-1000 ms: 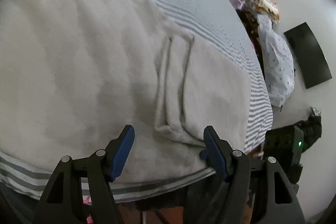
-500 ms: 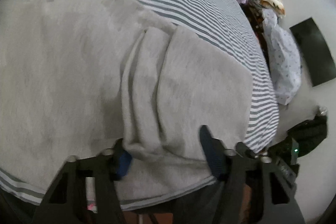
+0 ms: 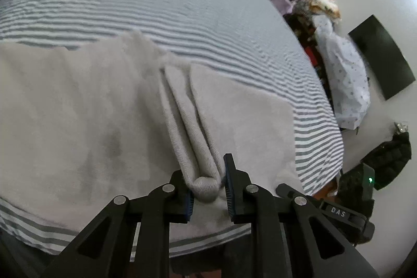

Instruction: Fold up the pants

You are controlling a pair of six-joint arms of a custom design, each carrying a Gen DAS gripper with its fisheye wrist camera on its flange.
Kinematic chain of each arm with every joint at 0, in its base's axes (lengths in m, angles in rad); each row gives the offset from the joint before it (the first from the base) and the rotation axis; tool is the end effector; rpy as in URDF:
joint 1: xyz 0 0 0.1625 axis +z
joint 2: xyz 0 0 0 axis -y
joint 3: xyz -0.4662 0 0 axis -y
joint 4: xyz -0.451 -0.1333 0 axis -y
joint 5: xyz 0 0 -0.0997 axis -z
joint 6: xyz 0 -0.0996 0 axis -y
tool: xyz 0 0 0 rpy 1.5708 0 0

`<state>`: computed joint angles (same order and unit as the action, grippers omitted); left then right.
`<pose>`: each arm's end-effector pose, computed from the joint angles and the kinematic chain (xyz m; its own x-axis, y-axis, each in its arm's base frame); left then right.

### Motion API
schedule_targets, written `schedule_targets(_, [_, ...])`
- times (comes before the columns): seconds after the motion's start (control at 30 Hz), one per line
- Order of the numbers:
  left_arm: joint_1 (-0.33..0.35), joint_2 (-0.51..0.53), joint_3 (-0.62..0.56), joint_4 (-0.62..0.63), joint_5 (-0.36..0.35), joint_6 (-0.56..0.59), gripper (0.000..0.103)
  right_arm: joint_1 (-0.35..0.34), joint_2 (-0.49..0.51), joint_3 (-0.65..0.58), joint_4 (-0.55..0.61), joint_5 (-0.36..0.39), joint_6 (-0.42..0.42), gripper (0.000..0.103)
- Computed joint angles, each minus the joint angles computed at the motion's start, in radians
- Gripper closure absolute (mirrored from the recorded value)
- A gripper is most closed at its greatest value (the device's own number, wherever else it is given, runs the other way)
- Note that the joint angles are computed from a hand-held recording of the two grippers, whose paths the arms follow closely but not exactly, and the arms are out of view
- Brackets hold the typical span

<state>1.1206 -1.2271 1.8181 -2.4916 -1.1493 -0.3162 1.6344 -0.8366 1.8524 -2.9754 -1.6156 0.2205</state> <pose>-0.1285 -0.6658 0.2964 -0.9636 -0.0009 -0.2672 0.1179 0.8960 -0.4282 0.1718 -0.6704 0.0710 -0.9868 0.1566 -0.0425 0.1609 0.9113 -0.3790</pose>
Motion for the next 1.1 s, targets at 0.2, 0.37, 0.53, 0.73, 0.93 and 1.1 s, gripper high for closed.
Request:
schedule_targets(0.2, [0.035, -0.026, 0.038, 0.031, 0.039, -0.001, 0.082, 0.023, 0.044, -0.04, 0.07, -0.035, -0.032, 0.09])
schedule_targets(0.37, [0.074, -0.022, 0.078, -0.024, 0.019, 0.013, 0.081, 0.04, 0.062, -0.062, 0.116, -0.12, -0.056, 0.086])
schedule_targets(0.53, [0.05, -0.019, 0.093, -0.036, 0.092, 0.093, 0.071, 0.062, 0.05, -0.082, 0.208, -0.161, -0.089, 0.074])
schedule_targets(0.73, [0.023, -0.046, 0.104, -0.034, 0.168, 0.121, 0.065, 0.082, 0.002, -0.062, 0.288, -0.183, -0.108, 0.066])
schedule_targets(0.93, [0.001, -0.07, 0.128, -0.08, 0.247, 0.16, 0.065, 0.105, -0.045, -0.049, 0.351, -0.176, -0.18, 0.066])
schedule_targets(1.1, [-0.013, -0.07, 0.131, -0.163, 0.249, 0.193, 0.065, 0.157, -0.011, -0.088, 0.222, -0.276, -0.282, 0.066])
